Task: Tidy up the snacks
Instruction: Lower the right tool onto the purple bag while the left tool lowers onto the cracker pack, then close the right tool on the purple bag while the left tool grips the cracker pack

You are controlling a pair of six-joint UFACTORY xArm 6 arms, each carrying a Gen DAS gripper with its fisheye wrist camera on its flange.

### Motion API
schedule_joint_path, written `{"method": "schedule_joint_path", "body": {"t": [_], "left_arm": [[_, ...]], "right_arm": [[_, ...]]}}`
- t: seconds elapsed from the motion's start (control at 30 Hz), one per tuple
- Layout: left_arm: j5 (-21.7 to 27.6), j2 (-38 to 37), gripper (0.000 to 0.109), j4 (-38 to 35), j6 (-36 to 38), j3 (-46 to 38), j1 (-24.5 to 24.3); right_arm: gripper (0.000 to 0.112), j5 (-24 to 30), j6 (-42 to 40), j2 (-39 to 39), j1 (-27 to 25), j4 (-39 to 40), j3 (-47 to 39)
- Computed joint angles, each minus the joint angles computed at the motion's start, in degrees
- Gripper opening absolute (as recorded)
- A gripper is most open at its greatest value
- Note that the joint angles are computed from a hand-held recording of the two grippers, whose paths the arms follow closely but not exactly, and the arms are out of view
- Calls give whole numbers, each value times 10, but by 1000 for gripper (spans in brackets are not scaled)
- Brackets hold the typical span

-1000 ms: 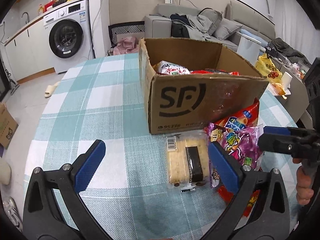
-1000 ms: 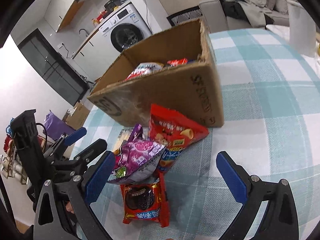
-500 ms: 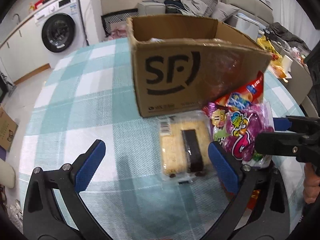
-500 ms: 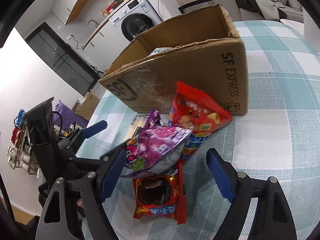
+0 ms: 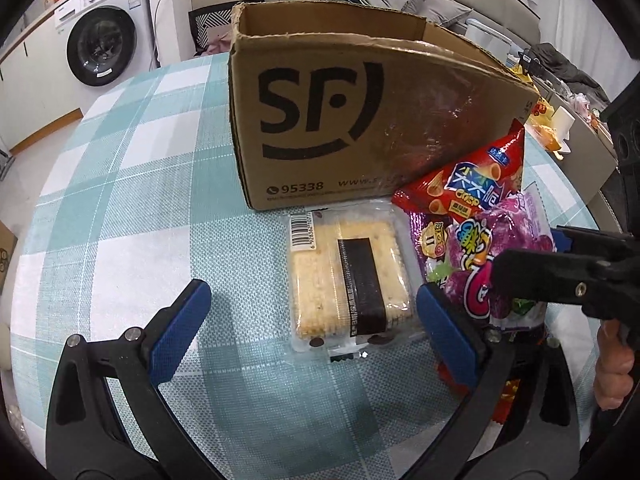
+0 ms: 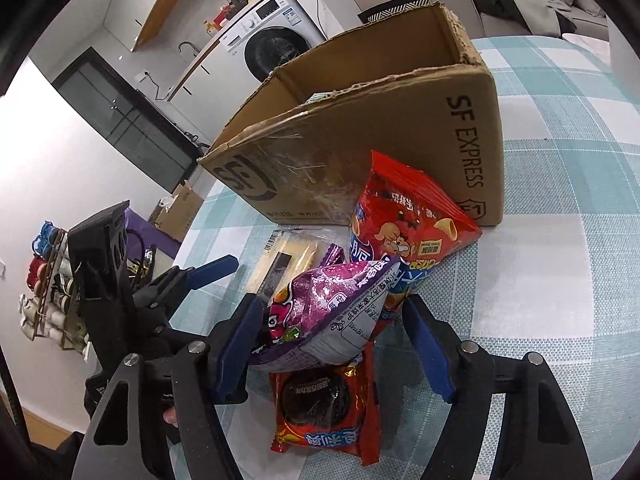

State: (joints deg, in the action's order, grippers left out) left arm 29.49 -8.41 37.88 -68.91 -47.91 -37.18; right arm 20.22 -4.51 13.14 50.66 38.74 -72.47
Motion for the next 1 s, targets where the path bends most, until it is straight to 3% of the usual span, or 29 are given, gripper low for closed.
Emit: {"method": "schedule_joint_path", "body": {"t": [0.07,0.23,0.33,0.6,0.83,1.0], "left_arm": [[27,3,102,10,-9,-9,-5],[15,5,101,3,0,-4,2],[7,2,95,9,-1,2,1],[-8,-4,57,31,-2,5,-10],[-21,-14,55,19,3,13,-11],[-28,-31,55,20,3,22,-9]], "right_arm": [[75,-3,0,4,1,4,-2],[75,-16,-17,5,4,35,4],[73,-16,-31,5,3,54,5],[62,-9,-103,5,1,151,2],[49,-5,-157,0,2,213,1],[47,-3,-173,-6,0,230,5]]}}
